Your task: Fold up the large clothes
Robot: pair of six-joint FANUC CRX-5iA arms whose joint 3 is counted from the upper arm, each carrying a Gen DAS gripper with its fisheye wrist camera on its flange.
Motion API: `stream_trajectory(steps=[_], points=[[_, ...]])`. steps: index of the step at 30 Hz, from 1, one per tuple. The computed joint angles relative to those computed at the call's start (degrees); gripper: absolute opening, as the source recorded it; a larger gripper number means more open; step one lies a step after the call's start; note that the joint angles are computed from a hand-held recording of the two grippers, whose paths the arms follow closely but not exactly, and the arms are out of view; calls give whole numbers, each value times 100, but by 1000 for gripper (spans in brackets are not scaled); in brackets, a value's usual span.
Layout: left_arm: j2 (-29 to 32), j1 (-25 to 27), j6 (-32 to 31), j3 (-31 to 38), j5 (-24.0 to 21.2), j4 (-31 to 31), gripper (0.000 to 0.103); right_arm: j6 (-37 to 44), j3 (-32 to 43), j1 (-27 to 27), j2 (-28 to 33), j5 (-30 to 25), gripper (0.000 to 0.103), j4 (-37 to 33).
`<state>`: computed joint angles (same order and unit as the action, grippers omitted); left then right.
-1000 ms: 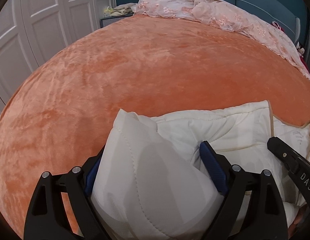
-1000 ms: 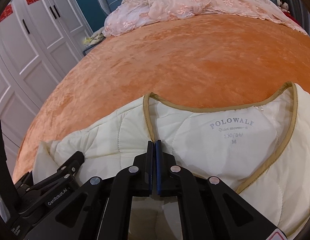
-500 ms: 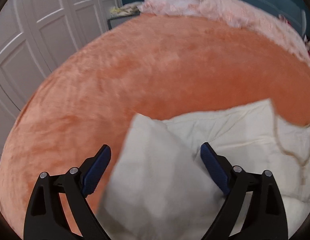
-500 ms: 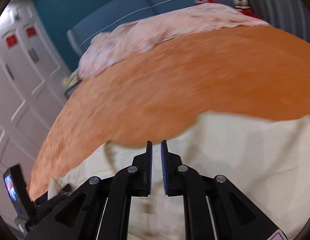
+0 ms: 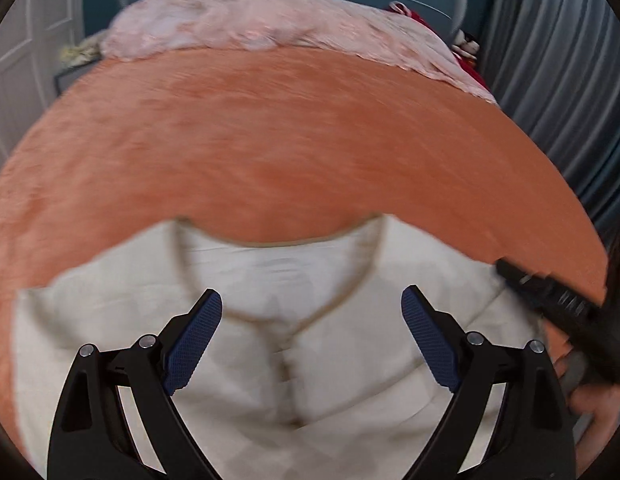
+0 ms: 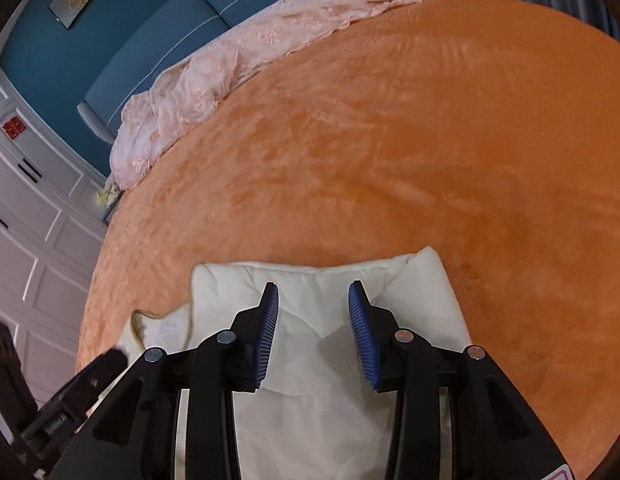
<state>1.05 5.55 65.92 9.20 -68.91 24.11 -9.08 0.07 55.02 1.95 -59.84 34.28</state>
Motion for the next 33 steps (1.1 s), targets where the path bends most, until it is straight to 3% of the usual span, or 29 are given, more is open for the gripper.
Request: stream_trajectory(steps=[8, 9, 10, 16, 21, 33], points=[[631, -742, 646, 543, 49, -641, 87, -29, -474, -48, -117, 422, 33, 161], [632, -773, 660, 521, 51, -678, 76, -55, -498, -54, -120, 428, 31, 166], [700, -853, 692, 574, -3, -793, 55, -75, -552, -74, -133, 492, 31, 159], [564, -1062, 748, 392, 371, -1290, 7, 1, -441, 6, 59, 189, 26, 332], [407, -1171, 967, 238, 713, -1688, 0, 41, -212, 56, 272, -284, 10, 370], [270, -1096, 1089, -168, 1170, -1680, 0, 694, 398, 60, 794, -1022, 3, 142]])
